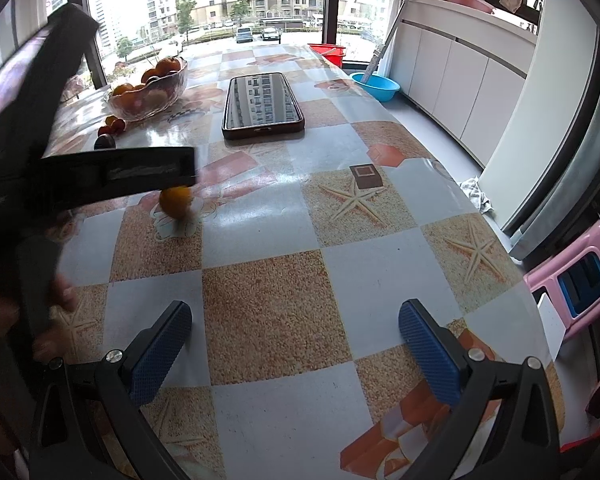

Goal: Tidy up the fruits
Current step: 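Grasp the large orange with the left tool while the right tool grasps a small orange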

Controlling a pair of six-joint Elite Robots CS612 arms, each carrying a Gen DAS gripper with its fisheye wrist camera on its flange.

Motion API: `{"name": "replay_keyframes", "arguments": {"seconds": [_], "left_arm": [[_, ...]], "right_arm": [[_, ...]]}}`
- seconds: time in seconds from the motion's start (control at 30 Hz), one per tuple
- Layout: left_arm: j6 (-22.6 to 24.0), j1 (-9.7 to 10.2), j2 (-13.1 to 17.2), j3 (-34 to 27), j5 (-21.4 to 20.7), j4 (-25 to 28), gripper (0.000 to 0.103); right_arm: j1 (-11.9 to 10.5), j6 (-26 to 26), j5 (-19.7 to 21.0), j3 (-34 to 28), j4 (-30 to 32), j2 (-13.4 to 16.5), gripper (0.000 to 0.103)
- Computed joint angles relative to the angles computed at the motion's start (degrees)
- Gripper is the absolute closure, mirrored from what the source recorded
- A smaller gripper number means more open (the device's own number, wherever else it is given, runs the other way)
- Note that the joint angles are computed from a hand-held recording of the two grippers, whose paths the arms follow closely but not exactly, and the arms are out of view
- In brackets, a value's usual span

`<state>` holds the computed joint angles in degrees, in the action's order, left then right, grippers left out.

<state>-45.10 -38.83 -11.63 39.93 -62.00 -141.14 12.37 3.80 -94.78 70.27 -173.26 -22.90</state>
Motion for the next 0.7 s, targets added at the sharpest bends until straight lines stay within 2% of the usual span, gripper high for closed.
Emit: {"name": "replay_keyframes", "arguments": {"seconds": [0.13,0.23,0.3,0.37,0.43,0.53,0.6,0.7], "left_arm": [[2.92,-1.09,-4.19,8.53,3.62,-7.29,0.0],[4.01,-1.66,-8.56,17.41,5.59,-13.49,0.0],[2.02,-1.72,-10.64,22.04,5.76,-14.75,0.0],[-2.08,-1.26,-12.64,26.1,3.45,-13.11,0.0],[-4.32,-0.87,-13.5,28.37,1.2,-12.38,0.0],[-7.64,-0.68,-13.62,29.79,1.14,-9.92,0.0],[-8.75,-0.4,-13.43,30.58,0.0,-12.27,0.0],[-8.77,-0.25,-13.01,30.18,-0.34,-12.85,0.0]], "right_arm": [[-0.01,-0.06,0.02,0.03,0.0,-0.02,0.0],[-0.02,-0.09,0.04,0.04,0.01,-0.03,0.0],[-0.01,-0.07,0.01,0.04,0.03,-0.03,0.0],[0.0,-0.12,-0.09,-0.02,0.19,-0.02,0.0],[0.01,-0.39,-0.17,-0.31,1.08,-0.06,0.0],[-0.1,-1.0,0.46,-1.24,3.66,-0.08,0.0],[-0.17,-2.72,1.83,-2.62,6.04,0.16,0.0],[-0.11,-4.84,3.52,-4.93,8.75,0.89,0.0]]}}
